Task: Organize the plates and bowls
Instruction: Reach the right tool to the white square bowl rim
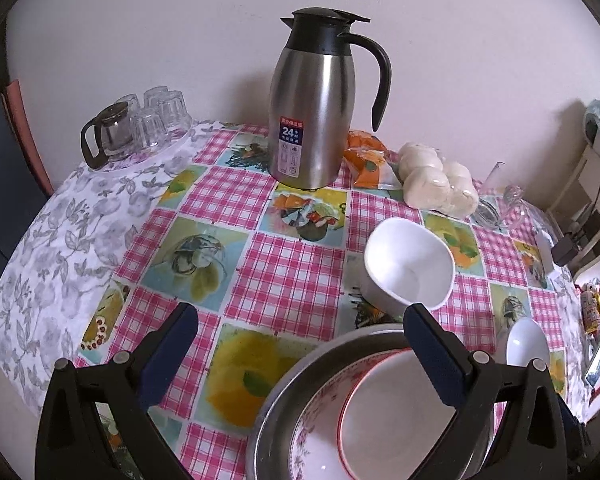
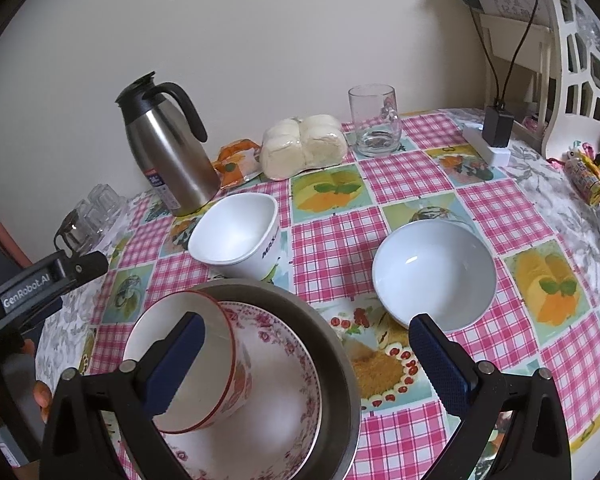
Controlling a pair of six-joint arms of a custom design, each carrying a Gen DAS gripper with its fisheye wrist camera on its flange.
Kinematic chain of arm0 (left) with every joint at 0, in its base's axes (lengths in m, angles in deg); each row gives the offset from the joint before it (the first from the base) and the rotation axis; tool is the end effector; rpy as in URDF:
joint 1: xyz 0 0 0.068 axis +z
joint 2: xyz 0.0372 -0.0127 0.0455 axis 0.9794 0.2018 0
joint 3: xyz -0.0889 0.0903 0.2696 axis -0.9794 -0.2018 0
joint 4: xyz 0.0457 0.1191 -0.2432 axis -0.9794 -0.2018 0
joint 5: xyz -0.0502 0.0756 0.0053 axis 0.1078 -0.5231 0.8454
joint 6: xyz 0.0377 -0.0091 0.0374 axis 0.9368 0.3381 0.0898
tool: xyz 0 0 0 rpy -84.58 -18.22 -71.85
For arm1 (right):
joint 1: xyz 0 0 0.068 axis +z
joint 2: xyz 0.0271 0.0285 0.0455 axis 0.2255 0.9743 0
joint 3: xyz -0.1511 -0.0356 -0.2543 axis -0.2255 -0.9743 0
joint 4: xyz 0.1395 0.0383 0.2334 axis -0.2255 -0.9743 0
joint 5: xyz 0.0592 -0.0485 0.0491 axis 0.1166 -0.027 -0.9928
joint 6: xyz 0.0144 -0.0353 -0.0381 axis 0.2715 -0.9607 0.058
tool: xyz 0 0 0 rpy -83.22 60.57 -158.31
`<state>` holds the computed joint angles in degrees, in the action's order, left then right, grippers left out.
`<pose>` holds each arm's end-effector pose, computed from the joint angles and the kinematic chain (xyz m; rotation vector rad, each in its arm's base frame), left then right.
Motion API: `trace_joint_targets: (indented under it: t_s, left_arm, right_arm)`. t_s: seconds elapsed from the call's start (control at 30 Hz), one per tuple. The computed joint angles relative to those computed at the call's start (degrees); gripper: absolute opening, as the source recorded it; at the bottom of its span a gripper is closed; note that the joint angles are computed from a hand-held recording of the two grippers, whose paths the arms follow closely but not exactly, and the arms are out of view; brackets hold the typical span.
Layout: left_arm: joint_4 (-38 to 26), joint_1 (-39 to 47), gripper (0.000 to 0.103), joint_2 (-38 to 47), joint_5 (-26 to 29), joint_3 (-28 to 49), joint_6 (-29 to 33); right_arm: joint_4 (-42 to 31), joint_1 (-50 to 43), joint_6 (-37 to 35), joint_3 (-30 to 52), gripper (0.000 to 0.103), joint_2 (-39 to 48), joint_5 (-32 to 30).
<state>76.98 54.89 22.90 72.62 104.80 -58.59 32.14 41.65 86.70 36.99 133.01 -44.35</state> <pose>0.2932 -0.1222 0.1749 0.0461 2.4958 -0.1407 0.1863 0.0900 0.1471 0.6036 2.4416 0.1967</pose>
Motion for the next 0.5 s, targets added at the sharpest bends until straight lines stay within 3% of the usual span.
trace_joint_targets:
  t_s: [0.5]
  left_arm:
    - [7.2, 3.0, 0.103, 6.5, 11.3, 5.1, 1.2]
  right_arm:
    - [2.7, -4.7, -5.3, 4.1, 0.103, 7.2, -1.3]
